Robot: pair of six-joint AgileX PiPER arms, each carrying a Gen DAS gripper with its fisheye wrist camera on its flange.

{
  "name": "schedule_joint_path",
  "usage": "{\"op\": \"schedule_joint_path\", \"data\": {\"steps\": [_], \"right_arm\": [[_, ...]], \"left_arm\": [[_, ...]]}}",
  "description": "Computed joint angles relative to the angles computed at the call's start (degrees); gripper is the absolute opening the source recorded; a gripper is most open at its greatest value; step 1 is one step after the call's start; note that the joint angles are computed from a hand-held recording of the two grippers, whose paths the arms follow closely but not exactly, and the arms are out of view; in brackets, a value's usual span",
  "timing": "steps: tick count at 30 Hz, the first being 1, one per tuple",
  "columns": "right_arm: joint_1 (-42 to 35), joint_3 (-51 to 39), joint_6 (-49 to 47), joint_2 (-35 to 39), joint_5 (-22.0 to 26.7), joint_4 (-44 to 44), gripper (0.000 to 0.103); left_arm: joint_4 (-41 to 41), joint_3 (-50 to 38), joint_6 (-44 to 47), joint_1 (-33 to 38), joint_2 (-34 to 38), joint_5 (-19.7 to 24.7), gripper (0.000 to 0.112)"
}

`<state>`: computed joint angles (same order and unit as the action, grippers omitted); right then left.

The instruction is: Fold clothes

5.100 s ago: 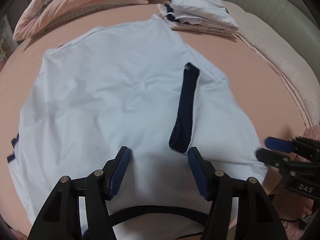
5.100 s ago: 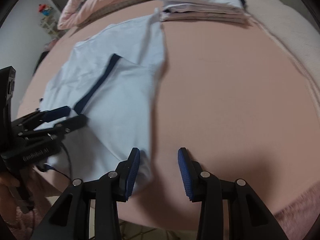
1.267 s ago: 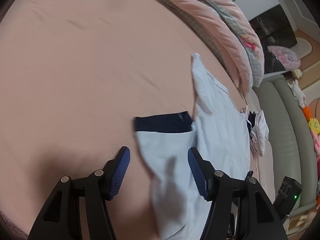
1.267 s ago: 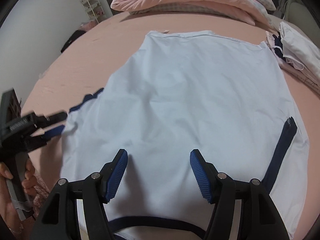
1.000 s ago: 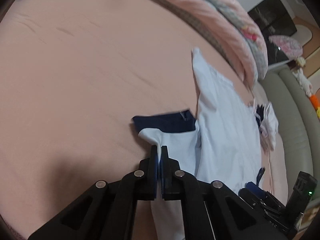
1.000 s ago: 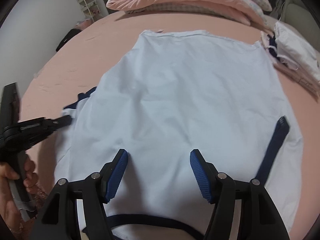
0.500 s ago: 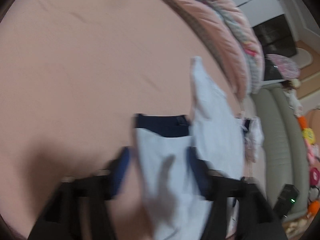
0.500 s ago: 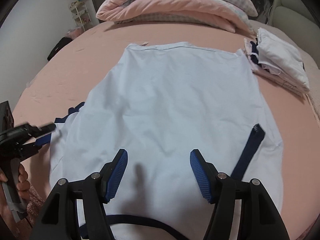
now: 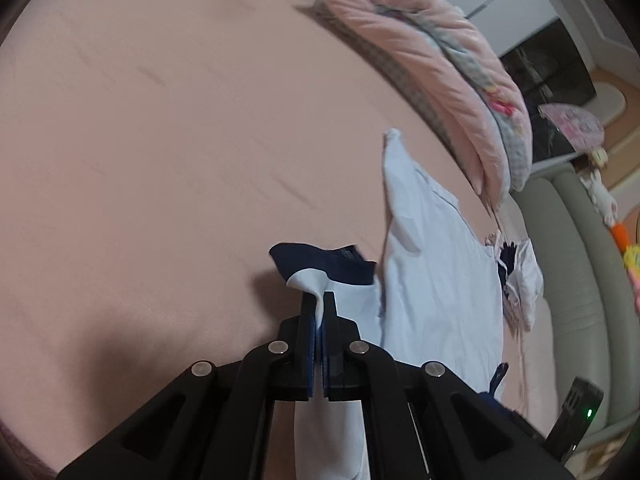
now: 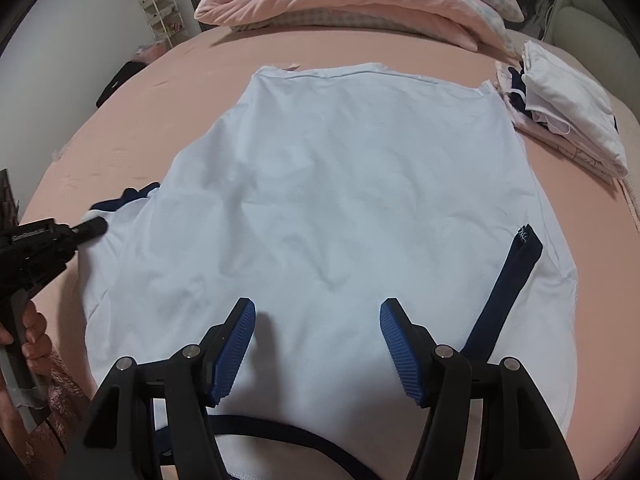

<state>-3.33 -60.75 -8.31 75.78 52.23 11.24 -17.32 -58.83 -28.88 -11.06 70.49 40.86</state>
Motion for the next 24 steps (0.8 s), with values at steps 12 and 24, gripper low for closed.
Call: {"op": "schedule_joint_path", "data": {"steps": [12, 24], "right_arm": [[-10.1, -2.8, -5.2, -0.4, 4.2, 6.8, 0.065], [-5.9, -11.0, -14.4, 6.7, 7.5, 17.5, 0.065]], "left_arm": [[10.1, -25.6, 5.2, -23.4, 13.1, 13.3, 0.003], [-9.6, -17.1, 20.4, -13.6, 9.0, 16.6, 0.076]]}}
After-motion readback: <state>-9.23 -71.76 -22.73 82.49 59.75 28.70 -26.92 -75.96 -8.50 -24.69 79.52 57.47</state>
